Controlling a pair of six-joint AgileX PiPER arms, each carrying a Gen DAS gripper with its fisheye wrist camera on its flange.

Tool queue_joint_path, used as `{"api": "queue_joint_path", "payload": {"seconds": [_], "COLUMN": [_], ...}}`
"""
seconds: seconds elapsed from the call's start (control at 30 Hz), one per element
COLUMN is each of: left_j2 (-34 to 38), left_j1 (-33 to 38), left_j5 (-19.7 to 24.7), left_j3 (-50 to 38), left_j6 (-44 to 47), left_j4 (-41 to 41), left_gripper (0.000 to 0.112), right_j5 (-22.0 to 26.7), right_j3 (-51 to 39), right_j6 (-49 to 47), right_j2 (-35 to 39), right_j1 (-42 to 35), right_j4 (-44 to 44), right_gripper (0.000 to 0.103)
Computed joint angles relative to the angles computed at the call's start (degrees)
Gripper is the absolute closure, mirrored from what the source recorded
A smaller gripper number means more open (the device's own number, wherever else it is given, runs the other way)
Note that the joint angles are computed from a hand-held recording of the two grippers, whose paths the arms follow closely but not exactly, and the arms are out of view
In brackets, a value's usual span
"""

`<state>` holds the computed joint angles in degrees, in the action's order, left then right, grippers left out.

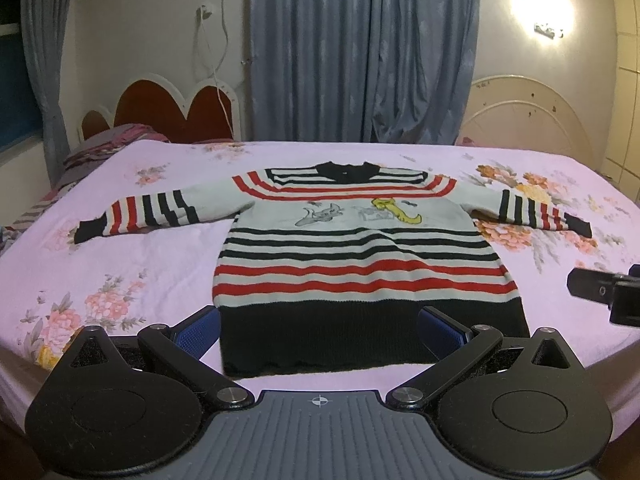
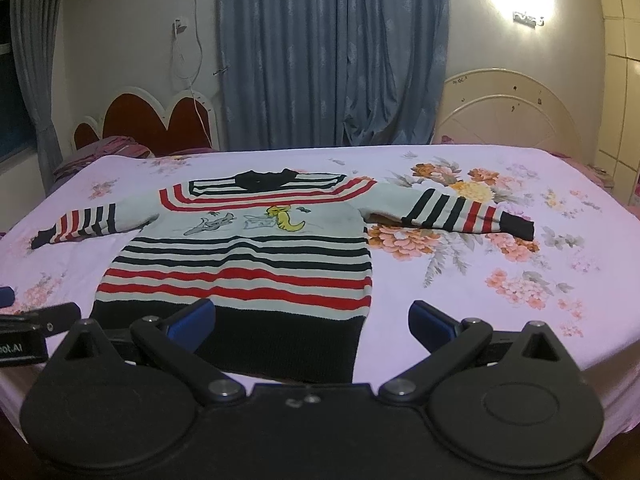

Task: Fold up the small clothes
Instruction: 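Move the right tool to the sleeve cuff and grasp the black cuff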

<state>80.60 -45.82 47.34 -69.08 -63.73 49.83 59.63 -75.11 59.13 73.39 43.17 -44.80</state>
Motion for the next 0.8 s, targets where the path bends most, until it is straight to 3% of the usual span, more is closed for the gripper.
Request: {"api": "queue_joint_path", "payload": {"seconds": [0.13, 0.37, 0.47, 0.53, 0.73, 0.8], "left_j2": [0.39, 4.37, 8.38, 11.72, 23.87, 28.06], "left_j1": [3.04, 9.32, 11.24, 13.76, 17.99, 19.45], "left_j5": [-3.26, -10.94, -12.75, -13.86, -13.43, -12.79], "left_j3": [-0.30, -3.60, -7.45, -11.57, -26.53, -32.41], "left_j6": [-1.01, 4.70, 5.24, 12.82, 25.47, 29.78], "left_j4": [-2.15, -6.48, -6.59, -13.27, -20.45, -24.10], "left_gripper": [0.009, 0.009, 0.009, 0.009, 0.009, 0.009], "right_j5": [-1.70, -7.39, -9.82, -11.33, -14.60, -14.54], "right_j3": [-0.90, -0.51, -1.54, -3.14, -11.63, -15.07], "right_j6": [0.20, 2.61, 3.72, 3.91, 1.76, 1.65], "right_j2": [0.74, 2.06, 4.09, 6.36, 15.77, 18.88], "right_j1": [-2.12, -7.79, -10.90, -13.19, -19.61, -21.01], "right_j4": [0.09, -1.58, -1.78, -1.69, 0.94, 1.42], "right_gripper": [0.001, 0.003, 0.010, 0.014, 0.038, 0.051]}}
